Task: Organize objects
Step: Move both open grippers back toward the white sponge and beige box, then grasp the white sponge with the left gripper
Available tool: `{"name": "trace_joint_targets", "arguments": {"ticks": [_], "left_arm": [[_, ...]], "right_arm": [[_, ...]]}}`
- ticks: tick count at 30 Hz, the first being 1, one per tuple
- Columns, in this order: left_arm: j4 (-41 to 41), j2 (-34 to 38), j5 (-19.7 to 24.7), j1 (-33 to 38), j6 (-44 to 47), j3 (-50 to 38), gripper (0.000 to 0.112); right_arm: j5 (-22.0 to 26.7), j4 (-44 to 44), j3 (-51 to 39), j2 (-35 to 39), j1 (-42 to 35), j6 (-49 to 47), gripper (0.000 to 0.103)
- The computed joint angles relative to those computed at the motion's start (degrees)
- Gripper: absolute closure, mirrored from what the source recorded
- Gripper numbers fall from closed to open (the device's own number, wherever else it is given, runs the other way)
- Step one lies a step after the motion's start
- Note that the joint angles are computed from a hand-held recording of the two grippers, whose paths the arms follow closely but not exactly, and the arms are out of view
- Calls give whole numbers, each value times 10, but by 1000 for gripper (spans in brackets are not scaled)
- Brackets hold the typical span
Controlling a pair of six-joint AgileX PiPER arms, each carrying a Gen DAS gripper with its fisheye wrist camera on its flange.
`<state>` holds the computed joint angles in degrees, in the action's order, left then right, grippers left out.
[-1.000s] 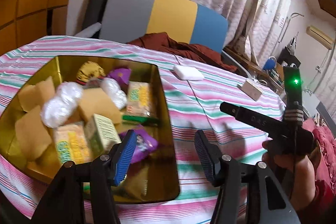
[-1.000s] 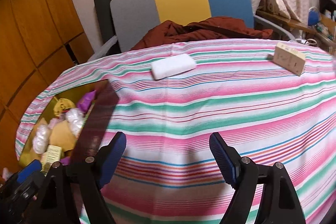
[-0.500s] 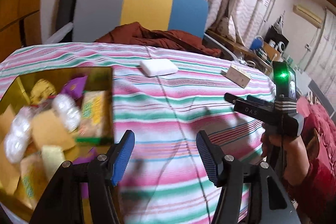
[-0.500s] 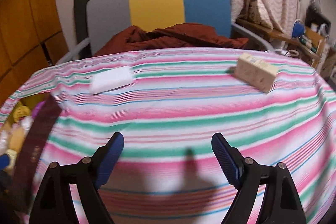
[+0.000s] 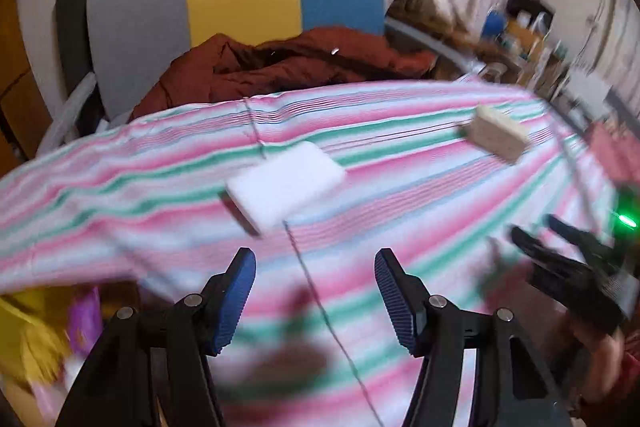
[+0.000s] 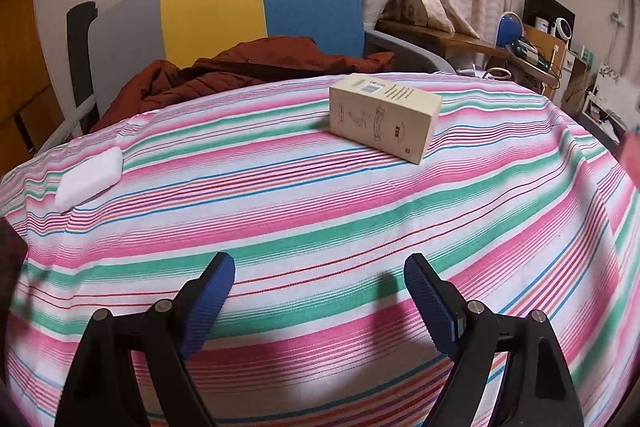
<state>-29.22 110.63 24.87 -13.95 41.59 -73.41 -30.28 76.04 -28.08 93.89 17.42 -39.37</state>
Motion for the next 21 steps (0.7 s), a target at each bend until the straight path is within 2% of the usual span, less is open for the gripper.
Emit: {"name": "trace_joint_targets", "arguments": {"ticks": [3,6,10,12,17,21], "left_arm": [[120,64,25,-21,-108,-99,49],[158,124,75,-24,-150,-195,49],[214,176,96,-34,-181,-268,45],[229,197,108,-36,-188,-292,43],[140,179,113,-29,-130,-256,35],[11,148,148,-26,-9,-205,35]], "right_arm": [[-8,-23,2,7,3,28,16],[-2,-69,16,5,-8,83,16],[28,-142,26,5,-44,157,16],[27,-142,26,8,-45,162,16],[15,-112,22,15,-32,137,16],[18,-138,27,13,-39,162,16]]}}
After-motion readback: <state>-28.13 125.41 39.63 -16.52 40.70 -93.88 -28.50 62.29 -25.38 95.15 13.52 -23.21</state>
